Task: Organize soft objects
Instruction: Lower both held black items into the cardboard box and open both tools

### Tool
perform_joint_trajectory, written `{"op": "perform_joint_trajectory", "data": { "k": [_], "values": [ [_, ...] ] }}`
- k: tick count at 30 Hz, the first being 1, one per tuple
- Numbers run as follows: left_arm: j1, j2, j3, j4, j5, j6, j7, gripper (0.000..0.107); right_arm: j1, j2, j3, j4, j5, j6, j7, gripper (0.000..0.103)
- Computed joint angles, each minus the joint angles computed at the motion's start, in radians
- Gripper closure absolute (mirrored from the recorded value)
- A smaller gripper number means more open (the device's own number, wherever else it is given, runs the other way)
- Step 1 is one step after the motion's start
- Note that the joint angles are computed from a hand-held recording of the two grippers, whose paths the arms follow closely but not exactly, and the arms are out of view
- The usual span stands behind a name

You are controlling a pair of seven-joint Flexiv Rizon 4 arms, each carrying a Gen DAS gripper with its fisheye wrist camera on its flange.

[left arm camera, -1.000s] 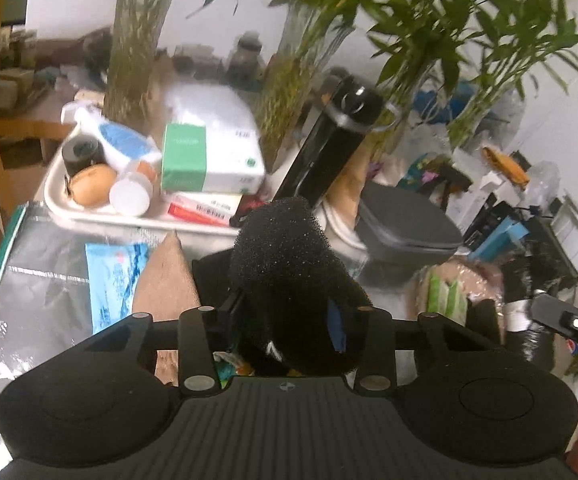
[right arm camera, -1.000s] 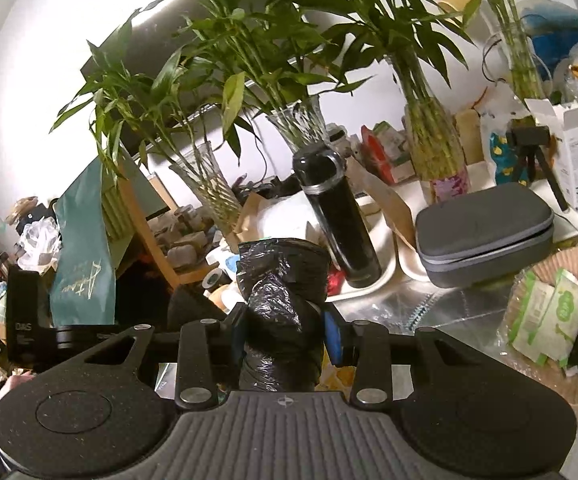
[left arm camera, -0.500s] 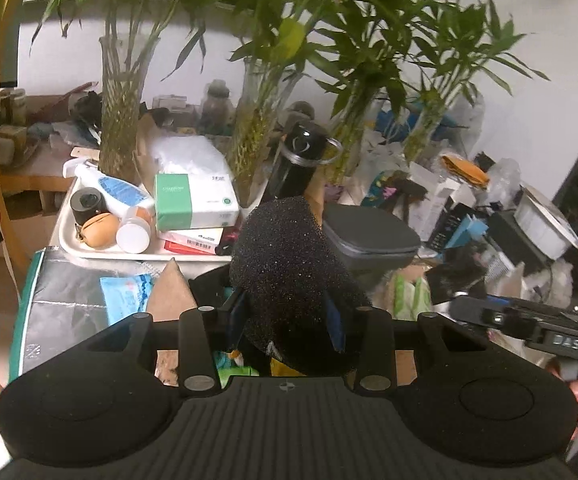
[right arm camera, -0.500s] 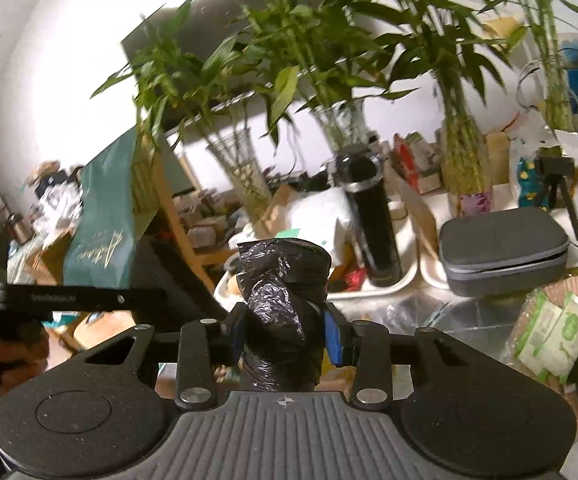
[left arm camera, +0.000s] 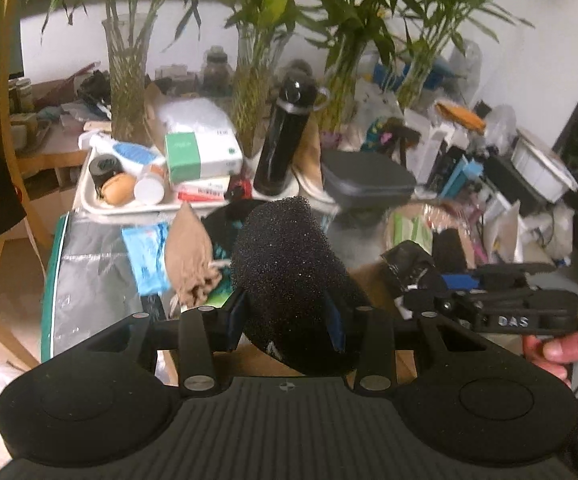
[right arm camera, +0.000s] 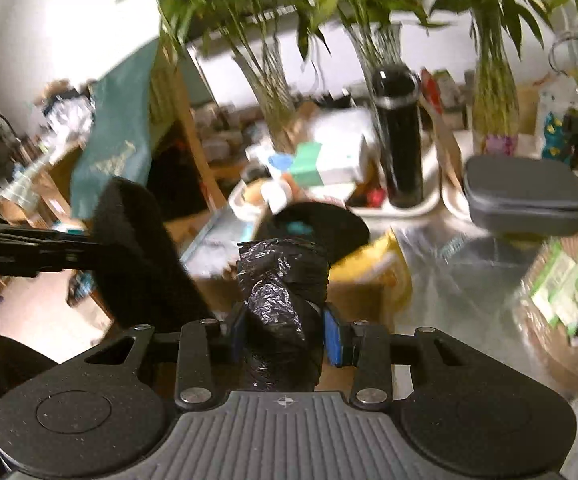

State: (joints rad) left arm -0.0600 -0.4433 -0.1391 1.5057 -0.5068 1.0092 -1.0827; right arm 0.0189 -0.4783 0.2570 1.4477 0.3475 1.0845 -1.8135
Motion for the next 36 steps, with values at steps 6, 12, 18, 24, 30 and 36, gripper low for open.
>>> {"op": "perform_joint_trajectory", "data": {
  "k": [6,12,18,24,30,36],
  "values": [
    [-0.004,-0.010,0.031,-0.056,0.077,-0.171,-0.005,0.067,0.073,0.022,-0.067,0.039,-0.143,-0.057,0.095,0.061],
    [0.003,-0.059,0.048,-0.139,0.127,-0.354,-0.035,0.067,0.106,0.011,-0.090,0.023,-0.232,-0.160,0.154,0.061],
    [-0.004,-0.119,0.076,-0.229,0.190,-0.482,-0.112,0.063,0.126,-0.016,-0.101,-0.004,-0.279,-0.218,0.207,0.061],
    [0.015,-0.109,0.055,-0.184,0.158,-0.414,-0.119,0.038,0.103,-0.036,-0.071,-0.030,-0.226,-0.220,0.185,0.032],
    [0.001,-0.031,0.057,-0.076,0.159,-0.269,-0.074,0.029,0.092,-0.005,-0.051,-0.003,-0.189,-0.138,0.135,0.013],
    [-0.010,0.021,0.070,0.013,0.160,-0.094,-0.075,0.029,0.121,0.024,-0.095,0.053,-0.251,-0.032,0.169,0.010]
  ]
}}
